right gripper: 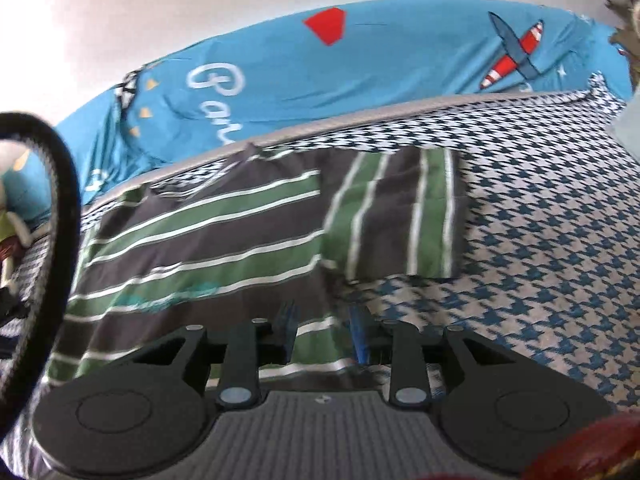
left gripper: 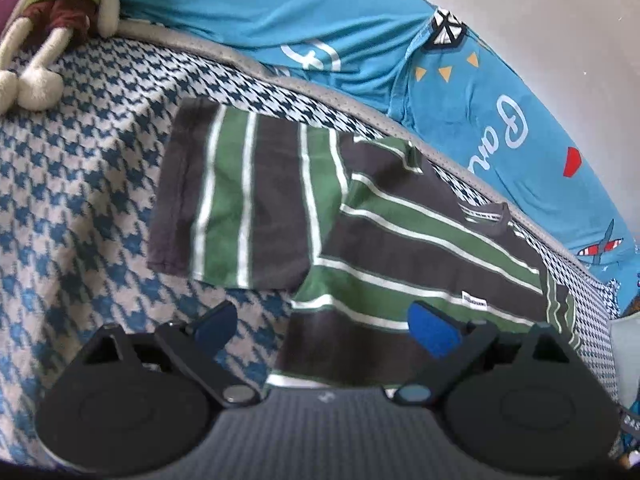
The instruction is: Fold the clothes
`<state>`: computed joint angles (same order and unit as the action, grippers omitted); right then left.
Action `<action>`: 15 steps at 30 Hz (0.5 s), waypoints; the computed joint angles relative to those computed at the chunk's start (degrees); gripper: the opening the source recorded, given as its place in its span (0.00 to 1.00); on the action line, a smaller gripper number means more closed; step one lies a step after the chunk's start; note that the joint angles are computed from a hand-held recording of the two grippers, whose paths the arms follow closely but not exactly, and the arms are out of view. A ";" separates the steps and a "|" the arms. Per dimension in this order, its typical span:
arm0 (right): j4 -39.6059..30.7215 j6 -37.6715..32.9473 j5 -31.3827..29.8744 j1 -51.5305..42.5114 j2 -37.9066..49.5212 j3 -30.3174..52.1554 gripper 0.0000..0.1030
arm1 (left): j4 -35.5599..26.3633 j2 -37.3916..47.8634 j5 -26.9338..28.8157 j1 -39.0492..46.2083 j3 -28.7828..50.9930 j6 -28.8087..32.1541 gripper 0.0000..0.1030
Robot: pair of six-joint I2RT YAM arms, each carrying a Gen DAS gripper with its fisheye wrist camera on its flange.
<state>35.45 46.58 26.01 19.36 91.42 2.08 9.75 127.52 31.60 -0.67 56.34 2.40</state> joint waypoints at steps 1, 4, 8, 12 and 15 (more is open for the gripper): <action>0.92 -0.75 -0.75 -1.55 0.50 -0.20 0.29 | -0.06 0.35 -0.02 -0.37 0.31 0.02 0.93; 4.40 -3.16 -4.34 -6.31 3.05 -0.55 0.29 | 0.47 1.22 -0.77 -1.51 0.89 -0.41 0.91; 8.26 -4.96 -8.18 -11.22 6.00 -0.63 0.29 | 1.41 2.21 -1.83 -2.54 1.48 -1.62 0.90; 11.92 -5.48 -11.81 -14.54 8.84 -0.65 0.30 | 3.34 2.41 -2.63 -3.35 1.06 -2.64 0.89; 14.58 -6.13 -14.41 -16.33 11.37 -0.20 0.30 | 4.46 2.26 -4.75 -4.26 0.45 -3.18 0.85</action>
<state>50.04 40.45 11.61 3.03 102.79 1.88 14.21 129.77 26.85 -4.94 56.80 -0.78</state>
